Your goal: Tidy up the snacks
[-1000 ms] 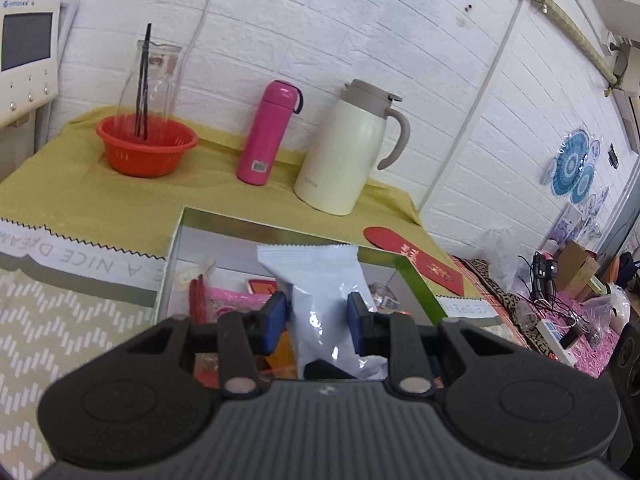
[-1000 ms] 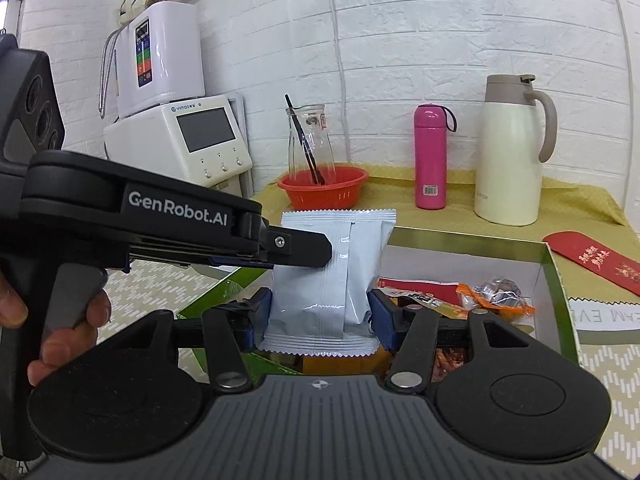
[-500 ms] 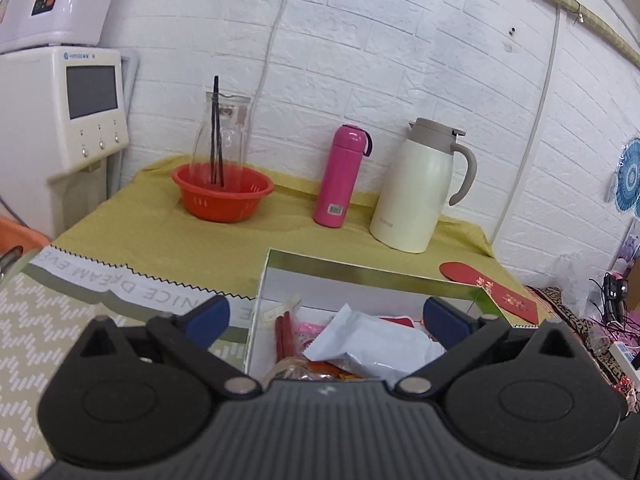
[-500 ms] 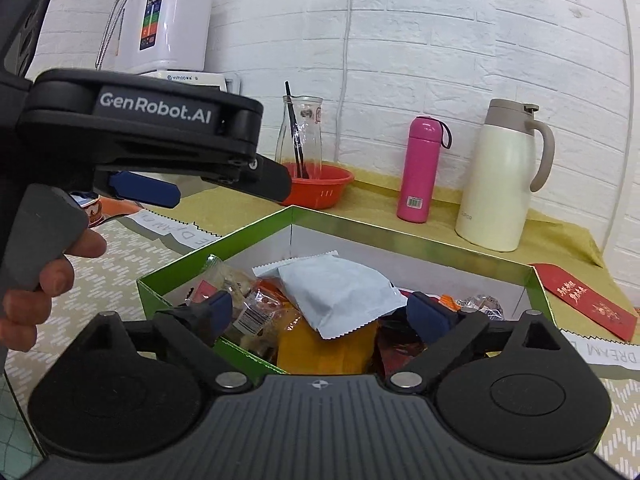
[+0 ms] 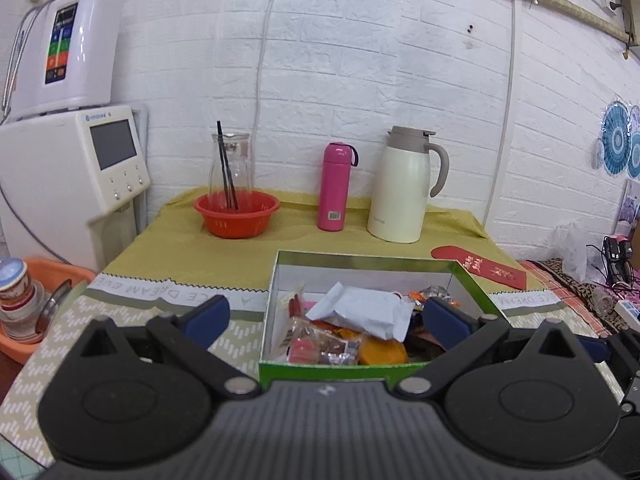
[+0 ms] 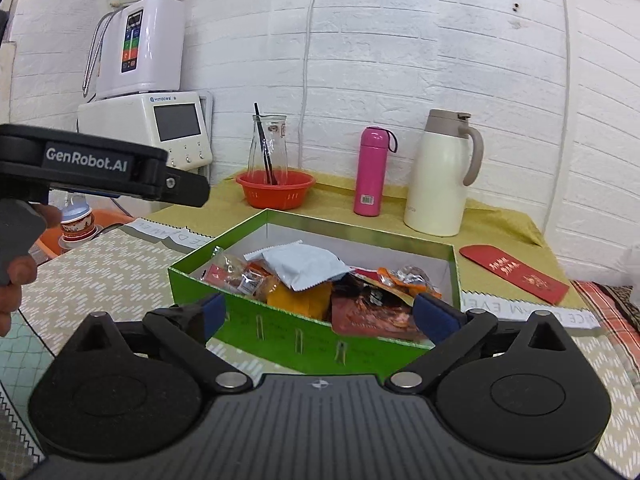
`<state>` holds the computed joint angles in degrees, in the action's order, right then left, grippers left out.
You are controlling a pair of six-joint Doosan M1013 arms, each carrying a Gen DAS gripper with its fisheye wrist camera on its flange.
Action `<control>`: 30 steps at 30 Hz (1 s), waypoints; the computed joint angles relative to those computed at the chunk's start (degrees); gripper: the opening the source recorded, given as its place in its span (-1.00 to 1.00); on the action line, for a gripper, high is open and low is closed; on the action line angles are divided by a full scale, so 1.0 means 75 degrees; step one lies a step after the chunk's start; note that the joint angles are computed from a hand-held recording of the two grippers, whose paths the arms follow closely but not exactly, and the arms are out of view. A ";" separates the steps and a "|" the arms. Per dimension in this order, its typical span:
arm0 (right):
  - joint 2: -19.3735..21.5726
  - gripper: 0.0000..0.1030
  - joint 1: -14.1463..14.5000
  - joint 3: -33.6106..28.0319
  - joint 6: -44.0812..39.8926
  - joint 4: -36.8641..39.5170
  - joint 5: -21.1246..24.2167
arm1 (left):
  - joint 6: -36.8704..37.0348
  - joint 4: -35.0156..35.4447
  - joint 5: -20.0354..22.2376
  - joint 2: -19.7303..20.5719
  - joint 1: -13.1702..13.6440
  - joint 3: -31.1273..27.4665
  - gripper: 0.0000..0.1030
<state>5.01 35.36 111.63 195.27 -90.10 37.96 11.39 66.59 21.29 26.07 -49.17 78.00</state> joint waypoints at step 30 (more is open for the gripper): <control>-0.0367 1.00 0.0700 0.0687 0.0451 0.1720 0.1335 | -0.0051 -0.0014 0.1542 -0.0361 -0.0734 0.1130 0.99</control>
